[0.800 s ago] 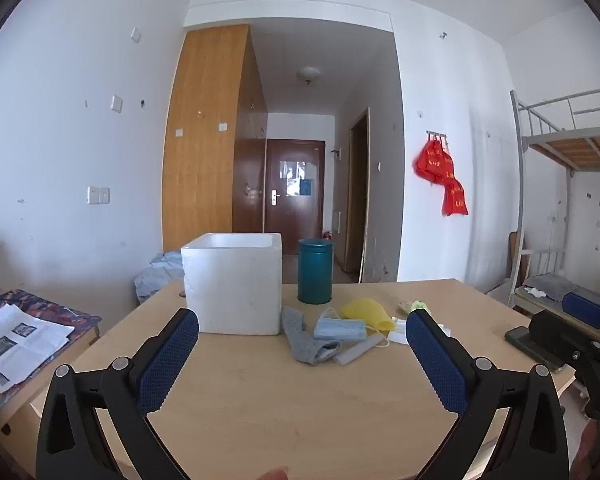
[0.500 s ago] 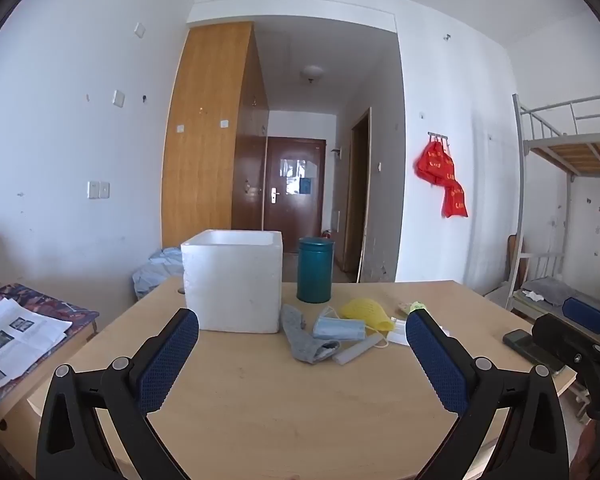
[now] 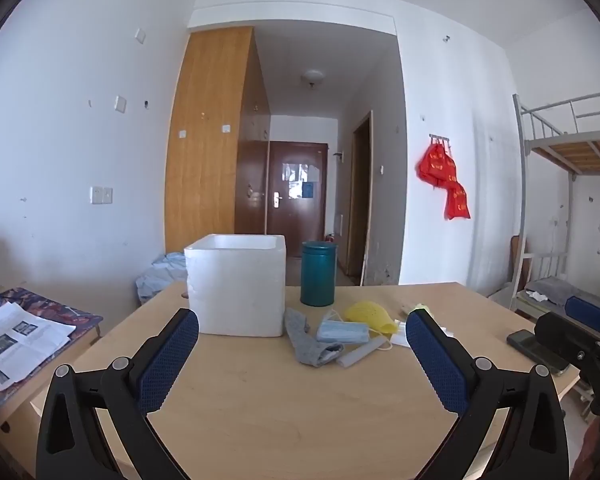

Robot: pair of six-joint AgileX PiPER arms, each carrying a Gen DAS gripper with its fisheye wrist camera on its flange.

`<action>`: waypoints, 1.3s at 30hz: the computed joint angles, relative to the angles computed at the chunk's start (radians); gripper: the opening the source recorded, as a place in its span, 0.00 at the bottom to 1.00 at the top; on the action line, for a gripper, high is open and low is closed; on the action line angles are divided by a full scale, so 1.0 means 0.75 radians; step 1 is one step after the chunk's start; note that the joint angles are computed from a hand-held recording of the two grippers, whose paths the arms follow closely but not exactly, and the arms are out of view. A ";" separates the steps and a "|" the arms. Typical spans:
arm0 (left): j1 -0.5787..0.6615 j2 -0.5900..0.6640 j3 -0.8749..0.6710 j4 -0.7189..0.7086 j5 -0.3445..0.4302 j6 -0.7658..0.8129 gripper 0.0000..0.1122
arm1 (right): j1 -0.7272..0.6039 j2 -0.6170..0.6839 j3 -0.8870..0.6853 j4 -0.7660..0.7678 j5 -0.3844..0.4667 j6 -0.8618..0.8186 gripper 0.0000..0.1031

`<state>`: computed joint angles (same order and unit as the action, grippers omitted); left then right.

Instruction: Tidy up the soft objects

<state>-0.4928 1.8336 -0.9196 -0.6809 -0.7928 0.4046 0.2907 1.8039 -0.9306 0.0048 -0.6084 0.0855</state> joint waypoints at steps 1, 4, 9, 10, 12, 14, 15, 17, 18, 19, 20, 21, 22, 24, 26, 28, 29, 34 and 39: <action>-0.001 -0.004 0.000 -0.002 0.006 0.000 0.92 | -0.001 0.009 -0.001 0.001 -0.007 0.001 1.00; 0.001 -0.006 -0.001 -0.012 0.012 0.003 0.92 | -0.002 0.011 -0.005 0.001 -0.004 -0.006 1.00; 0.004 -0.010 -0.007 -0.035 0.020 -0.009 0.92 | -0.004 0.016 -0.001 0.014 -0.009 -0.016 1.00; 0.007 -0.011 -0.007 -0.029 0.024 -0.019 0.92 | -0.005 0.017 -0.001 0.017 -0.009 -0.017 1.00; 0.017 -0.012 -0.008 -0.010 0.043 -0.037 0.92 | -0.007 0.018 0.000 0.013 -0.010 -0.011 1.00; 0.017 -0.011 -0.008 -0.010 0.048 -0.029 0.92 | -0.008 0.021 -0.004 0.019 -0.002 -0.015 1.00; 0.015 -0.012 -0.006 -0.010 0.043 -0.028 0.92 | -0.007 0.021 -0.008 0.022 0.004 -0.015 1.00; 0.013 -0.014 -0.002 -0.003 0.039 -0.032 0.92 | -0.008 0.024 -0.014 0.009 0.011 -0.005 1.00; 0.013 -0.014 0.000 0.000 0.038 -0.032 0.92 | -0.006 0.022 -0.011 0.019 0.009 -0.015 1.00; 0.010 -0.015 0.001 -0.009 0.035 -0.024 0.92 | -0.007 0.018 -0.004 0.023 0.003 -0.020 1.00; 0.012 -0.016 0.002 -0.006 0.033 -0.026 0.92 | -0.011 0.019 -0.003 0.015 0.000 -0.012 1.00; 0.011 -0.015 0.001 -0.007 0.033 -0.022 0.92 | -0.014 0.018 -0.001 0.005 -0.001 -0.002 1.00; 0.010 -0.016 0.001 -0.007 0.034 -0.020 0.92 | -0.013 0.020 -0.003 0.007 0.000 -0.004 1.00; 0.007 -0.015 0.002 -0.005 0.027 -0.022 0.92 | -0.012 0.021 -0.002 0.014 -0.001 -0.009 1.00; 0.009 -0.016 0.004 0.001 0.030 -0.024 0.92 | -0.011 0.022 -0.002 0.013 -0.002 -0.008 1.00; 0.007 -0.016 0.009 -0.002 0.022 -0.024 0.92 | -0.013 0.023 -0.004 0.011 0.002 -0.007 1.00; 0.006 -0.016 0.009 -0.005 0.022 -0.021 0.92 | -0.013 0.025 -0.004 0.010 -0.003 -0.007 1.00; 0.009 -0.017 0.008 0.001 0.027 -0.028 0.92 | -0.016 0.030 -0.009 0.004 0.000 -0.004 1.00; 0.014 -0.016 0.004 0.010 0.039 -0.039 0.92 | -0.019 0.023 -0.007 -0.007 0.011 0.001 1.00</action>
<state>-0.4820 1.8213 -0.9167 -0.6737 -0.7634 0.3757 0.2761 1.8213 -0.9361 -0.0004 -0.6000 0.0864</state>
